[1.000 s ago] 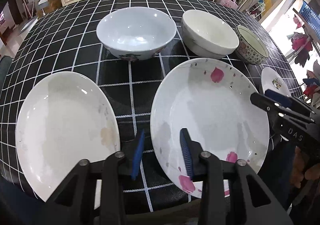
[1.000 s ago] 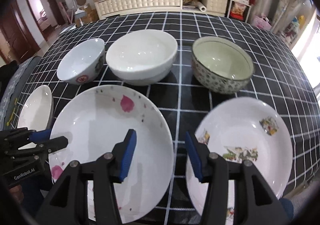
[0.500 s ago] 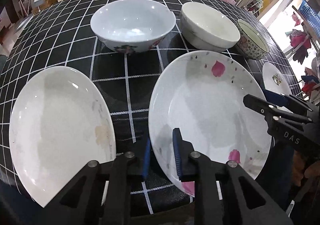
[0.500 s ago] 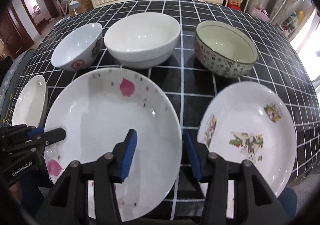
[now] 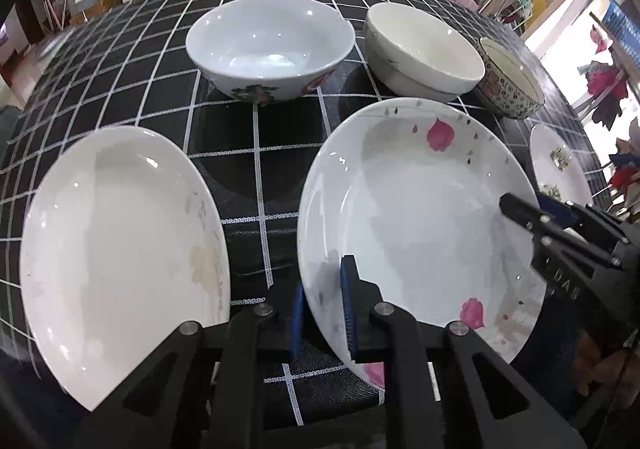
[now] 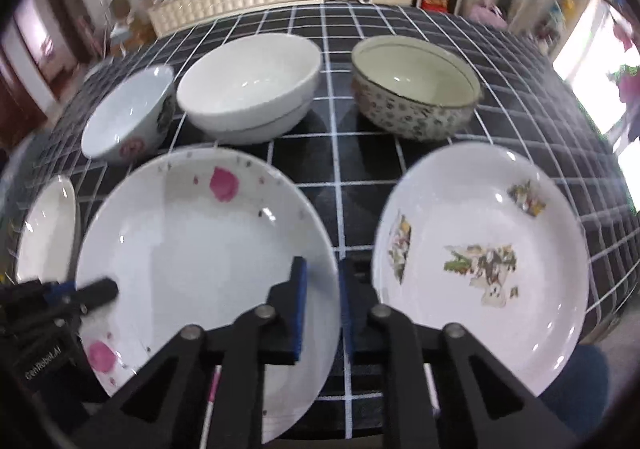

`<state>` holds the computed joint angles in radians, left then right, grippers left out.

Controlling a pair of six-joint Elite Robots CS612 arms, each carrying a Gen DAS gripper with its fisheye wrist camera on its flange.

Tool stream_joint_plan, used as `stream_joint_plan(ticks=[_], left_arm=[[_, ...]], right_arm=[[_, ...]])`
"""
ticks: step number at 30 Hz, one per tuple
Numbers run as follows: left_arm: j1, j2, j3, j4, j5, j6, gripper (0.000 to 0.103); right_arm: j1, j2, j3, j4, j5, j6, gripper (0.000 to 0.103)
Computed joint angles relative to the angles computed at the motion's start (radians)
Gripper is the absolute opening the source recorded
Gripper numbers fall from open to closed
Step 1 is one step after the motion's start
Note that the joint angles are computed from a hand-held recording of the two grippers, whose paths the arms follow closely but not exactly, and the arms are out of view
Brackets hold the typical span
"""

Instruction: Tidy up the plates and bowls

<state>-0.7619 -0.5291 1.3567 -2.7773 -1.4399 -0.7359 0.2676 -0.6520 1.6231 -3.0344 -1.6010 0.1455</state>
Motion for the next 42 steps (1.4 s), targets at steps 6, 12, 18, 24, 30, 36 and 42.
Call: stream_joint_plan(ticks=[6,12,18,24,30,36,42], left_arm=[[0.003,-0.011,0.011,0.003,-0.017,-0.011,0.014],[0.005,-0.033,0.033,0.004,0.011,-0.032,0.014],[0.007,-0.058,0.066,-0.038,0.029,-0.026,0.014],[0.005,-0.093,0.115,-0.059,0.066,-0.019,0.014],[0.012,-0.133,0.190,-0.102,0.095,-0.053,0.014],[0.022,-0.169,0.262,-0.133,0.122,-0.085,0.014],[0.039,-0.198,0.337,-0.166,0.131,-0.142,0.014]], right_arm=[[0.003,-0.005,0.007,-0.014,0.022,0.015,0.018],[0.013,-0.011,0.002,-0.021,0.036,0.031,0.017],[0.025,-0.020,-0.001,-0.028,0.041,0.037,0.017],[0.045,-0.020,-0.015,-0.026,0.048,0.027,0.017],[0.071,-0.008,-0.047,0.000,0.064,0.002,0.017],[0.104,0.014,-0.092,0.033,0.072,-0.025,0.017],[0.133,0.038,-0.143,0.085,0.088,-0.061,0.016]])
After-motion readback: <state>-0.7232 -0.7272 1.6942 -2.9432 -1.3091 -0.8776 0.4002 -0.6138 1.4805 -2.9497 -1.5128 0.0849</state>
